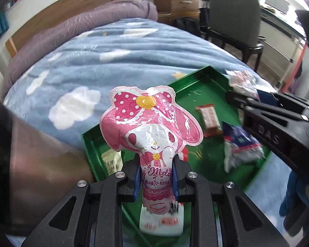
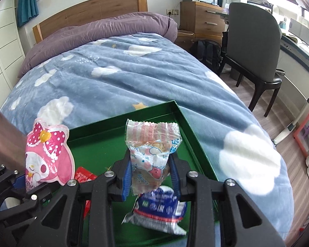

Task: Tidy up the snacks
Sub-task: 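Lower both packs into the green tray and open both grippers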

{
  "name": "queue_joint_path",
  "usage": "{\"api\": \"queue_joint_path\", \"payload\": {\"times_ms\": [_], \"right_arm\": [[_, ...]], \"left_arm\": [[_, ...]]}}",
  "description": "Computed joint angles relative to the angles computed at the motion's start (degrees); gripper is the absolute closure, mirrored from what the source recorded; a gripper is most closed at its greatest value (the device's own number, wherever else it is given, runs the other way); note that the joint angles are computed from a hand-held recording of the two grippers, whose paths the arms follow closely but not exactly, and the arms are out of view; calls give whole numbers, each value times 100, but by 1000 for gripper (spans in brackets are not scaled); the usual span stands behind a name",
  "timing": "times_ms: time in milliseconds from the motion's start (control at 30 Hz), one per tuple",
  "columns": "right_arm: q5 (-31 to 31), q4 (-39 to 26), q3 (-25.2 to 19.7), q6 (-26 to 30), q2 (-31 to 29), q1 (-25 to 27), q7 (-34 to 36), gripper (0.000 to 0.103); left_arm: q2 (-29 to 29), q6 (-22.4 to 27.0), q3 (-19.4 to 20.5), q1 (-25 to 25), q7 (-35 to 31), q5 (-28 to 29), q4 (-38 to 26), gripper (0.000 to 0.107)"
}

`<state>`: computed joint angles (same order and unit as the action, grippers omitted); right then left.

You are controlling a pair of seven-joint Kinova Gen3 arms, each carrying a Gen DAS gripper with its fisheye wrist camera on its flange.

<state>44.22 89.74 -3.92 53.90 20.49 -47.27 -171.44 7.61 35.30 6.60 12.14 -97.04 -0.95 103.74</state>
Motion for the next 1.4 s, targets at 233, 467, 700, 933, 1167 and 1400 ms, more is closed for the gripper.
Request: {"api": "queue_joint_path", "payload": {"times_ms": [233,467,700,933,1167,1400], "right_arm": [[-263,-26,112,-527,327,258,187,103],[-538,-61,266,-769,491,296,483,103],[-655,-104,366,-867,533,297,656,103],[-748,-196,417,-780,568,266,718,85],[-890,-242,384,-664,552,300,831,68],[-882,-251,338,-403,390,227,829,45]], "left_arm": [[526,-94,-49,121,428,-187,-249,87],[867,26,-49,90,414,-11,-414,87],[946,48,-57,95,439,20,-489,84],[939,69,-96,120,489,-29,-489,73],[887,159,-68,94,471,10,-530,63],[701,208,-140,245,683,-299,-528,54]]}}
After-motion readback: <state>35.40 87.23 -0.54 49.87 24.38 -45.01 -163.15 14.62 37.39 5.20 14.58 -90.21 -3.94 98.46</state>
